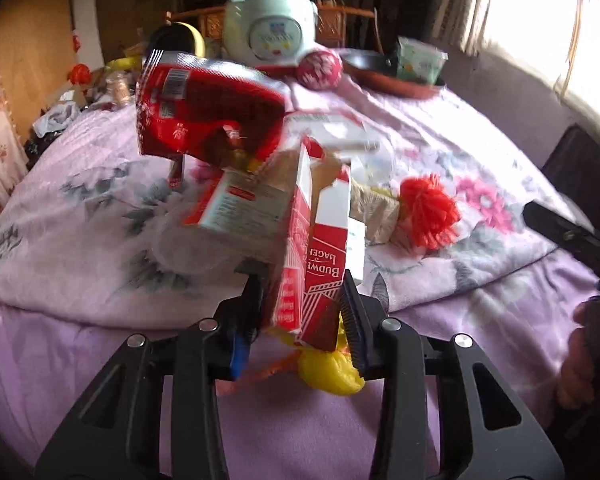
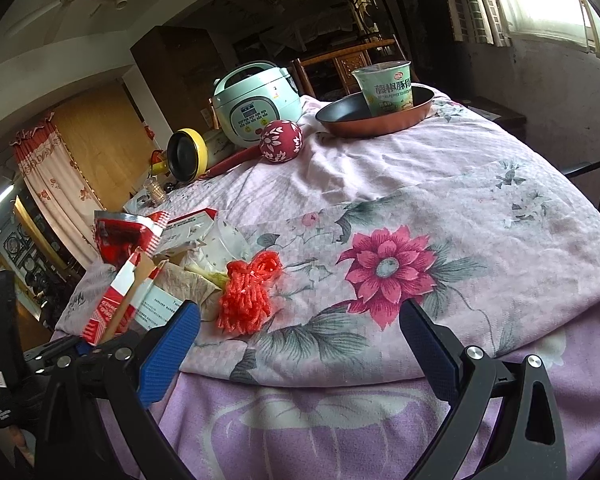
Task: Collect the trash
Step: 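Grasp the red-and-white beer carton with the left tool while the right tool grasps the red yarn tassel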
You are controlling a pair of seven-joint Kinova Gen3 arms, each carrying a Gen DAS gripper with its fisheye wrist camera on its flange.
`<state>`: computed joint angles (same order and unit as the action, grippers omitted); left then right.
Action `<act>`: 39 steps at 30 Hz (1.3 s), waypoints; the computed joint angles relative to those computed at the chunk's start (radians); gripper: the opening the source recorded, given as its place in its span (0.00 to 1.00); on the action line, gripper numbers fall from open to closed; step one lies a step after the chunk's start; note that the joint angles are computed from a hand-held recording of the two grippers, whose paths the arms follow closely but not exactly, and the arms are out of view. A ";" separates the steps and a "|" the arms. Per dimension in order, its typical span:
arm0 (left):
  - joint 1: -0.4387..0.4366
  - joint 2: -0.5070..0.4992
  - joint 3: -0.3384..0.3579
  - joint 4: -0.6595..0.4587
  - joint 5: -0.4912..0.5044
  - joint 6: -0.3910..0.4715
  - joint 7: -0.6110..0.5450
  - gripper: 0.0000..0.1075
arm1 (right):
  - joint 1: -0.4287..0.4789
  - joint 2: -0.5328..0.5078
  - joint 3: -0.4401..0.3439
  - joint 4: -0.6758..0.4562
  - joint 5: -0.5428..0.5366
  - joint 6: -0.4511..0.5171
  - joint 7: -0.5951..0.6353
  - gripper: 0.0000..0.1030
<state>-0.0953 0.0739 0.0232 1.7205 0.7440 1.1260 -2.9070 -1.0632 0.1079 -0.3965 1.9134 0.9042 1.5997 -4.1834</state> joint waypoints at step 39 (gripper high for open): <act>-0.163 0.084 -0.017 -0.066 0.003 0.053 0.081 0.33 | 0.124 0.006 0.074 -0.038 0.045 -0.266 0.277 0.09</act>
<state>-0.2586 0.1582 0.0061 1.6549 0.7471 1.1788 -2.8257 -0.9393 0.1143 -0.3223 1.8754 0.9492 1.3338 -3.9066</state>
